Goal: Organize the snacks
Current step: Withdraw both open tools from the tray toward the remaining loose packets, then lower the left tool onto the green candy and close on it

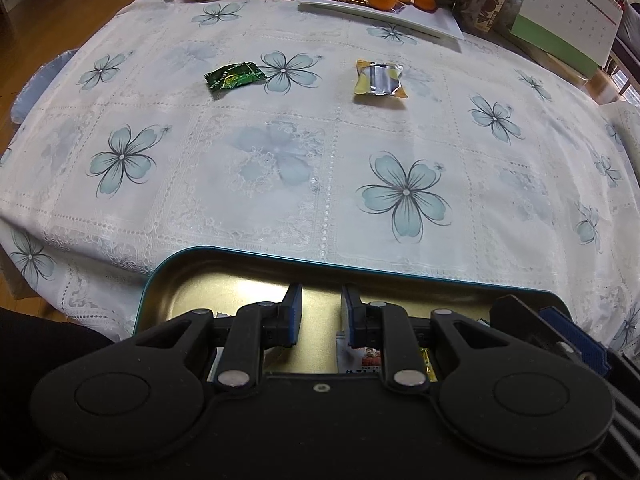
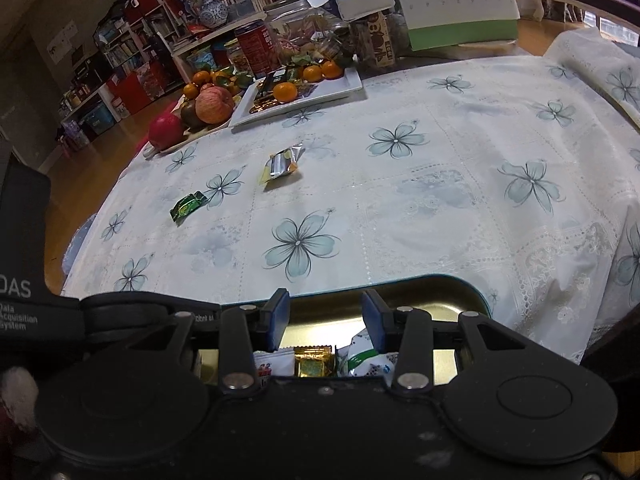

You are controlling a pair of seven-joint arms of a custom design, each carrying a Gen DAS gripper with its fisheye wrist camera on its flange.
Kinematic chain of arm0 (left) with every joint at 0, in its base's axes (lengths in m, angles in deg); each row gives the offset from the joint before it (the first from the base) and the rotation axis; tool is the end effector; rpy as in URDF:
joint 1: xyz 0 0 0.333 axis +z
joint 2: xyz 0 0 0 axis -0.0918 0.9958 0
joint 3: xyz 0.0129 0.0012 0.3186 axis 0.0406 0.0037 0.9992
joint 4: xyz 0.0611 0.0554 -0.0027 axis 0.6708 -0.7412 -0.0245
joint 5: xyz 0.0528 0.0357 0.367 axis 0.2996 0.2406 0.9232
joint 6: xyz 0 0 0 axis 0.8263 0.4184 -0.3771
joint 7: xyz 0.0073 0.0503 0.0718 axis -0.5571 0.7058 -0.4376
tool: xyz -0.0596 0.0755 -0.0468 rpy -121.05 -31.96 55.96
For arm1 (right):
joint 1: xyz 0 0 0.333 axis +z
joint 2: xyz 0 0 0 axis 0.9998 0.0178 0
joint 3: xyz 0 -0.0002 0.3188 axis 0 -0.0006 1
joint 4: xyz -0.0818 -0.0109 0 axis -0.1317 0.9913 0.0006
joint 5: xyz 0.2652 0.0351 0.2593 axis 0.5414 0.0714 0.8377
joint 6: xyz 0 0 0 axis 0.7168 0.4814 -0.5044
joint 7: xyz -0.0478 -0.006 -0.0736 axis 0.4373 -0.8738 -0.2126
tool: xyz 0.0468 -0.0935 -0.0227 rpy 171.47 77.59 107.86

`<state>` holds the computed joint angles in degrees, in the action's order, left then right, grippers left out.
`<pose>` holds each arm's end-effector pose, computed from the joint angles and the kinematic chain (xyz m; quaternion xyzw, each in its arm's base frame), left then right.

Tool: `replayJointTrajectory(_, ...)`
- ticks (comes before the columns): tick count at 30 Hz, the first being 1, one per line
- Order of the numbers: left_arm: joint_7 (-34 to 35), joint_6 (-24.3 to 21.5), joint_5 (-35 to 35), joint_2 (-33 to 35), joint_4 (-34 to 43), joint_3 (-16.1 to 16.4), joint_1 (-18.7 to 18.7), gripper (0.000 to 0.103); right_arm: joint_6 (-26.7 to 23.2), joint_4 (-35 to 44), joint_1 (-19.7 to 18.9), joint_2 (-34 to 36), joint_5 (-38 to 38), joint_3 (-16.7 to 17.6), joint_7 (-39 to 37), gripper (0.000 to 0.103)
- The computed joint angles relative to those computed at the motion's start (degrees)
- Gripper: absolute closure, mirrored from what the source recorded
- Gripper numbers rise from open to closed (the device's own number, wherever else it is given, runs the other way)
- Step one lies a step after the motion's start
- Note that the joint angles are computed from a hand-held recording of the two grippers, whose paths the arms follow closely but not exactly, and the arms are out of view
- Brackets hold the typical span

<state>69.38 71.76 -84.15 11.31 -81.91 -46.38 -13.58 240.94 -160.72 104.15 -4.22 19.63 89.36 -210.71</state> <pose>0.6105 -0.1880 0.4723 -0.5600 0.8024 -0.1964 0.0621 0.4882 0.2093 0.4646 -0.4400 0.8255 -0.2288 0.2695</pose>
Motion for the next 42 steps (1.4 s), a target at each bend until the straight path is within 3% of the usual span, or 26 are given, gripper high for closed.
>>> replayJointTrajectory(19, -8.9, 3.2, 5.3, 0.2, 0.0, 1.5, -0.2, 0.074, 5.4, 3.1, -1.3, 1.6, 16.6, -2.1, -15.8, 0.058)
replayJointTrajectory(29, -9.8, 4.8, 7.1, 0.6, 0.9, 1.6, -0.6, 0.074, 2.8, 14.9, -3.1, 8.5, 14.1, -4.7, -25.4, 0.058)
replayJointTrajectory(37, -9.3, -0.7, 6.3, 5.4, 10.7, 1.7, -0.5, 0.074, -0.8, 25.2, -4.1, 15.9, 18.6, -7.0, -33.2, 0.058)
replayJointTrajectory(42, -9.0, -6.5, 7.8, 13.0, 23.7, 2.4, -0.9, 0.074, -1.8, 27.4, -5.1, 18.5, 24.0, -7.3, -36.4, 0.058)
